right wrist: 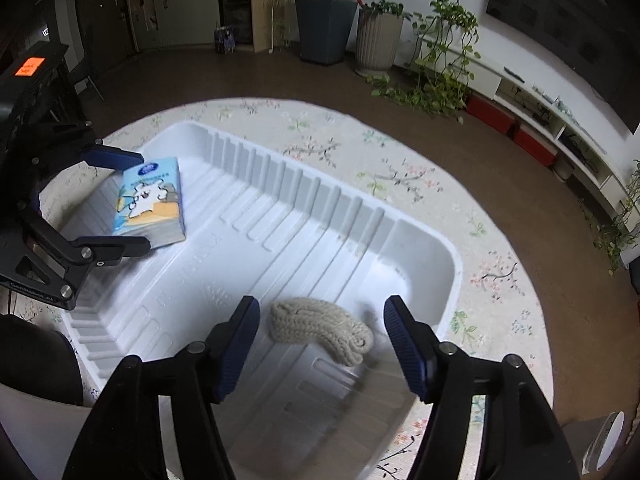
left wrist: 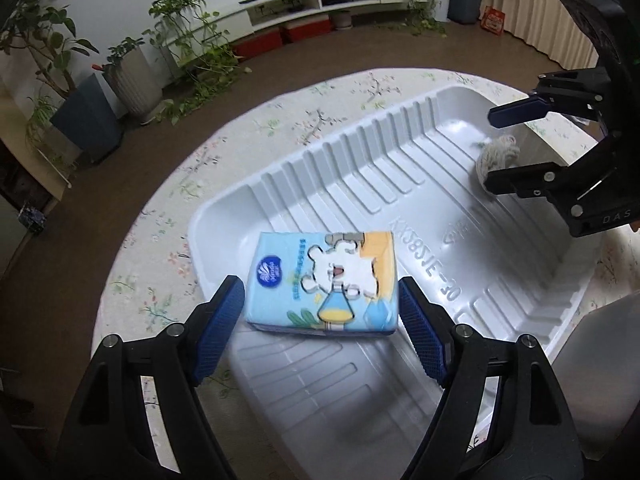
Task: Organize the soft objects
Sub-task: 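Open the left tool to drop the tissue pack while the right tool releases the sock, then move both open tools back toward the objects on the table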
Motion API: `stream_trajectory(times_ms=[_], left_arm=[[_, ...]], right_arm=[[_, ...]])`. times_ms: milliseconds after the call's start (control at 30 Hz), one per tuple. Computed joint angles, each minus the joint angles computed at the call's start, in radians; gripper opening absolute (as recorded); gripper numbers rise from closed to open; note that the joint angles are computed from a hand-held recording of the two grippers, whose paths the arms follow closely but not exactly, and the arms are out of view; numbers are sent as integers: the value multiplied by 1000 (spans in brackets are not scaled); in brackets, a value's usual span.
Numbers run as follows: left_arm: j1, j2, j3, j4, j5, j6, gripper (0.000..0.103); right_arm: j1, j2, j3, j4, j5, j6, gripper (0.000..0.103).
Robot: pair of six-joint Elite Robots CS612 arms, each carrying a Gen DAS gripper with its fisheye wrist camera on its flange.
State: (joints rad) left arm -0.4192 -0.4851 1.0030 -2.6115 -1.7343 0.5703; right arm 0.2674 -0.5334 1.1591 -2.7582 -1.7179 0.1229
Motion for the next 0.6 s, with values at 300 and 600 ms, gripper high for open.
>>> stream_trajectory(times_ms=[300, 600], left_arm=[[15, -29, 46, -73, -22, -38, 77], [29, -71, 116, -148, -20, -79, 77]], right_arm=[[-8, -40, 65, -82, -24, 44, 73], [-3, -96, 156, -133, -58, 76, 73]])
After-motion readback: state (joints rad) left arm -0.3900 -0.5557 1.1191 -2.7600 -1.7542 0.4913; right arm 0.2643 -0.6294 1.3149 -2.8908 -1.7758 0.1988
